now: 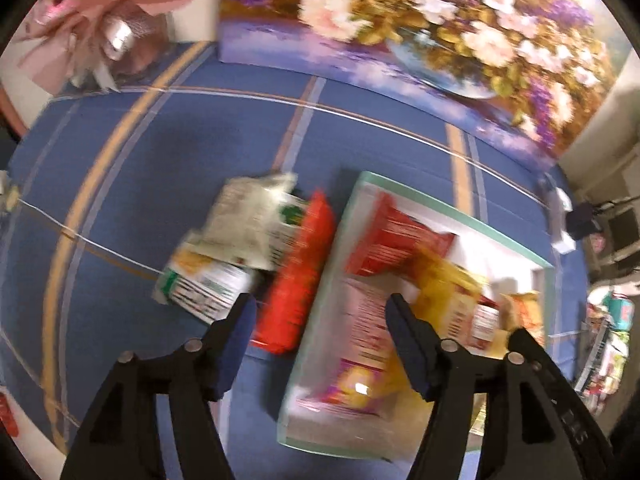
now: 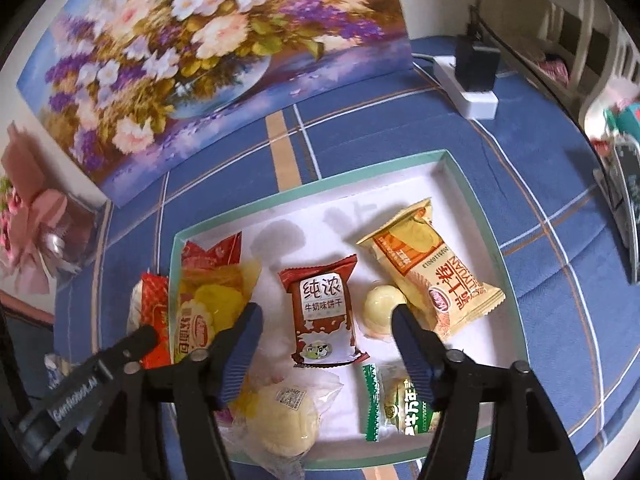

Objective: Organize snacks
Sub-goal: 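Open both tools to drop the bread packet and jelly cup into the tray, then move both open tools back to the snacks lying beside the tray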

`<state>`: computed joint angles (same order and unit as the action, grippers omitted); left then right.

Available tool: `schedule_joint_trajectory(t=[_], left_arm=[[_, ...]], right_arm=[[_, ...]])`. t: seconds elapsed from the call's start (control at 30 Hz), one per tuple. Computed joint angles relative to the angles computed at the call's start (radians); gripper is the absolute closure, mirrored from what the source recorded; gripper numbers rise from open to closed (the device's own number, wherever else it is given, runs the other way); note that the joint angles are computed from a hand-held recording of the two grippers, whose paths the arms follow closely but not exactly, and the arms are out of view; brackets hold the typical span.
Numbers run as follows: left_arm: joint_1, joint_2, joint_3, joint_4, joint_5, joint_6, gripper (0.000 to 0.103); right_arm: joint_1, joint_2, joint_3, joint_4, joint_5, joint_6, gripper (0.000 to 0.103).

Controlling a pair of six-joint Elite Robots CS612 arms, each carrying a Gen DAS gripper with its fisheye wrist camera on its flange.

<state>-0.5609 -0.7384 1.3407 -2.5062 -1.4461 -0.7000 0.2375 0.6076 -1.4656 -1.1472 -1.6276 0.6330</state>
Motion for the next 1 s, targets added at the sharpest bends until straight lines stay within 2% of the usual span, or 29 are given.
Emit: schedule_joint_trajectory(t=[0.03, 0.13, 0.2, 0.27, 0.33, 0.47, 0.6, 0.77, 0.83, 1.0], left_arm=[[0.001, -0.002, 0.003, 0.006, 0.023, -0.002, 0.027], [0.003, -0.007, 0.01, 0.037, 0.11, -0.013, 0.026], [0.005, -0.011, 0.014, 0.055, 0.153, -0.021, 0.023], [0.008, -0.015, 0.019, 0.069, 0.187, -0.031, 0.015], [0.012, -0.018, 0.025, 0.077, 0.216, -0.04, 0.014], [0.019, -0.024, 0.035, 0.101, 0.262, -0.065, 0.007], [0.031, -0.036, 0.055, 0.088, 0.265, -0.097, 0.007], [0.044, -0.049, 0.066, 0.126, 0.293, -0.178, 0.007], [0.05, -0.05, 0.069, 0.132, 0.281, -0.198, 0.007], [0.073, -0.059, 0.093, 0.095, 0.218, -0.229, 0.007]], right_arm=[[0.004, -0.002, 0.005, -0.002, -0.005, -0.015, 0.022], [0.012, -0.006, 0.018, -0.015, -0.002, -0.056, 0.014], [0.02, -0.01, 0.029, -0.022, -0.007, -0.08, 0.013], [0.028, -0.014, 0.039, -0.027, -0.016, -0.1, 0.012], [0.036, -0.016, 0.047, -0.039, -0.021, -0.124, 0.0], [0.049, -0.02, 0.061, -0.07, -0.014, -0.169, 0.0], [0.062, -0.026, 0.081, -0.096, -0.009, -0.201, 0.0], [0.08, -0.033, 0.101, -0.138, -0.011, -0.224, 0.0], [0.087, -0.037, 0.109, -0.145, -0.014, -0.225, 0.0], [0.093, -0.037, 0.123, -0.183, 0.046, -0.217, 0.0]])
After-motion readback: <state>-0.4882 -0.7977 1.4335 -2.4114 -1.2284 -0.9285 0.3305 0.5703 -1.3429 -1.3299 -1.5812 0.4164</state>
